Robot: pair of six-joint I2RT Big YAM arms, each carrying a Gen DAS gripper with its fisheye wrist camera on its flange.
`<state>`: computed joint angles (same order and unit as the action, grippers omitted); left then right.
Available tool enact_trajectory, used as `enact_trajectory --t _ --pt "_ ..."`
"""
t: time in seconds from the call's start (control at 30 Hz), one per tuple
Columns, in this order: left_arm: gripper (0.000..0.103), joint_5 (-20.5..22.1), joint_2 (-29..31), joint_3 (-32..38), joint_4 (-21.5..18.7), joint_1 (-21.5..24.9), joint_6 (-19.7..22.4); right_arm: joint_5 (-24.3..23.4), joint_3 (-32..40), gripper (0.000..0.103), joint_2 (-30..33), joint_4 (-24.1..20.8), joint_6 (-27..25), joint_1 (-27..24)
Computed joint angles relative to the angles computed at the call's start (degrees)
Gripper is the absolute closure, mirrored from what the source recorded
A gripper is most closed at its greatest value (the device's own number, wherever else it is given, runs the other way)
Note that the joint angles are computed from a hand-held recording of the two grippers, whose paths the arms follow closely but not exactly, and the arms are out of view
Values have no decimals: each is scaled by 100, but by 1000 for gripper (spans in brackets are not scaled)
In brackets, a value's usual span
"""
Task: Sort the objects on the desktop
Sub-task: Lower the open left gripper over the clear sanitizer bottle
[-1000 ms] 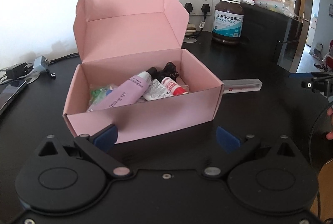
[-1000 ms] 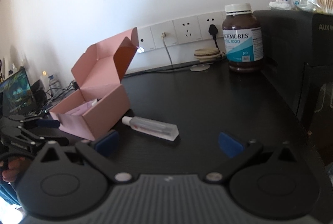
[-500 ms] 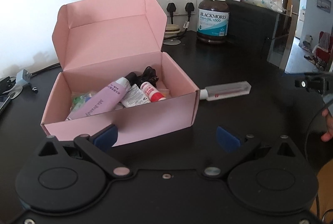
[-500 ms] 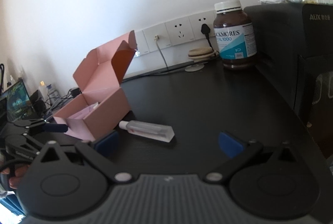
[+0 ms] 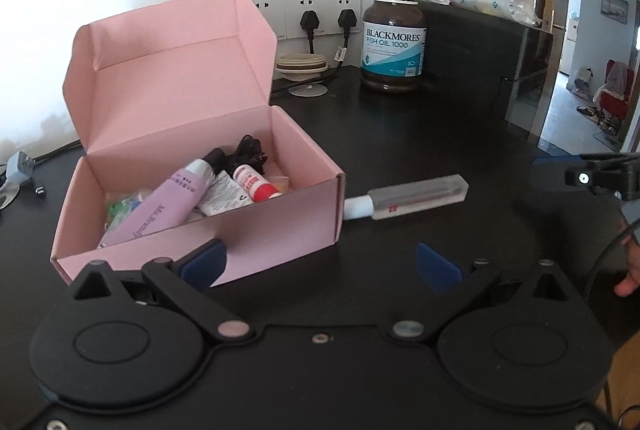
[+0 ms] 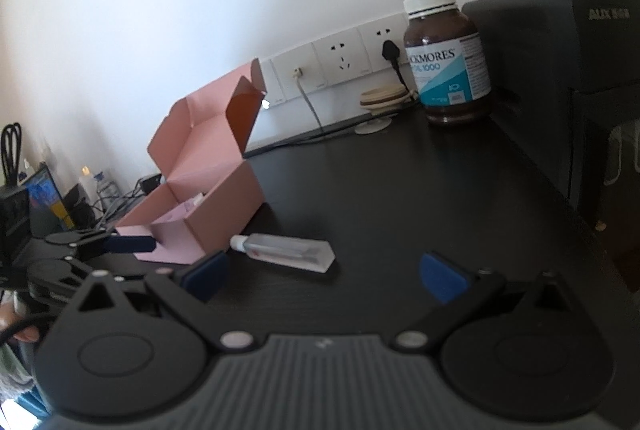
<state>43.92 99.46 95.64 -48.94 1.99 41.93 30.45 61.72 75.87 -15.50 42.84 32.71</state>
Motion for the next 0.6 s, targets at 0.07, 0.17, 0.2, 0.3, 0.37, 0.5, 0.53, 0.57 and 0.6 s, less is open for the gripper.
enact_trajectory --t 0.07,0.17,0.2,0.3,0.37,0.5,0.53,0.57,0.6 --pt "0 104 84 174 -250 -35 87 34 -59 1 -37 75 72 4" --pt "0 510 300 673 -1218 -91 1027 130 -87 1 -65 90 115 31" --pt "0 624 294 716 -1381 -120 1463 228 -96 1 -76 95 116 61" --pt "0 583 155 559 -1310 -279 2283 636 -254 1 -163 351 178 159" --pt "0 498 214 641 -1498 -412 2585 789 -416 1 -248 615 291 174" --pt "1 519 354 801 -1644 -595 2625 794 -622 1 -361 947 440 123" --pt "3 527 438 918 -1758 -627 2554 745 -625 1 -366 944 440 103" --pt "5 544 546 1074 -1943 -649 2521 690 -625 1 -370 938 434 85" --pt "8 552 654 1233 -2123 -670 2496 628 -627 1 -375 941 421 66"
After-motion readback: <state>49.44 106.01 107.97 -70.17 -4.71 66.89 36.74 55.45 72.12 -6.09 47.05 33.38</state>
